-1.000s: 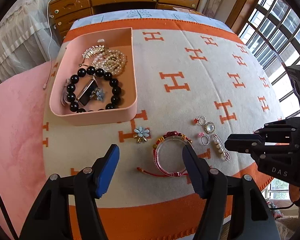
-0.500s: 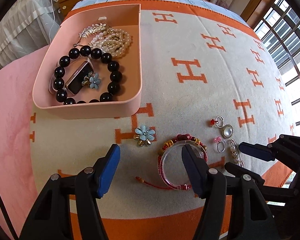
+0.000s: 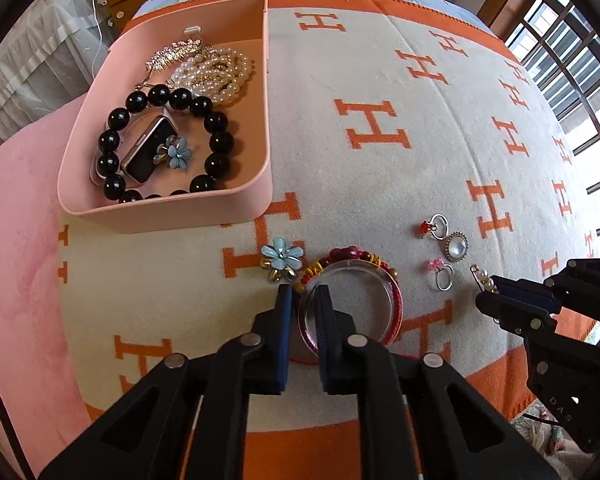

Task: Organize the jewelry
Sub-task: 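Grasp the red bangle with the left tool while the right tool grasps the pearl safety pin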

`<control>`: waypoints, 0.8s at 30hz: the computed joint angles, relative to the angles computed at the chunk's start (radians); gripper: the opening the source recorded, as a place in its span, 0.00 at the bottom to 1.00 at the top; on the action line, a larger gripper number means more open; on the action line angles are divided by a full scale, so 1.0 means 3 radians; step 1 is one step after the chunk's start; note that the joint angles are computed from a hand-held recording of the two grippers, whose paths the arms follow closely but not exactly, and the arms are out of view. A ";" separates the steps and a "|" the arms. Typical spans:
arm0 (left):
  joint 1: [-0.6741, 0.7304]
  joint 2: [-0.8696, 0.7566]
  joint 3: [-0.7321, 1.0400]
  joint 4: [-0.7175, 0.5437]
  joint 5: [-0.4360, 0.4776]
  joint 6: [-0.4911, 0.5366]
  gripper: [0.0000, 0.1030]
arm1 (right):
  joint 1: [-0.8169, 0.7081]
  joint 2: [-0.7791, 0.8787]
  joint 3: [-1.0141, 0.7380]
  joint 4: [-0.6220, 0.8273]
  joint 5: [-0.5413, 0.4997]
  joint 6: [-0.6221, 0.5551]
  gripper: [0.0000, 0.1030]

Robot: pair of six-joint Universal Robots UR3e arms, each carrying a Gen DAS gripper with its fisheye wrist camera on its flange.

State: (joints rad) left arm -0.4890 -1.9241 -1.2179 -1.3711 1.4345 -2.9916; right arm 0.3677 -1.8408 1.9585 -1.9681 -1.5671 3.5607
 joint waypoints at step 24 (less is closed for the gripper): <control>0.0213 0.0523 0.0273 -0.0218 -0.0237 0.0176 0.07 | -0.0445 -0.0644 -0.0346 0.0193 0.0256 -0.0141 0.07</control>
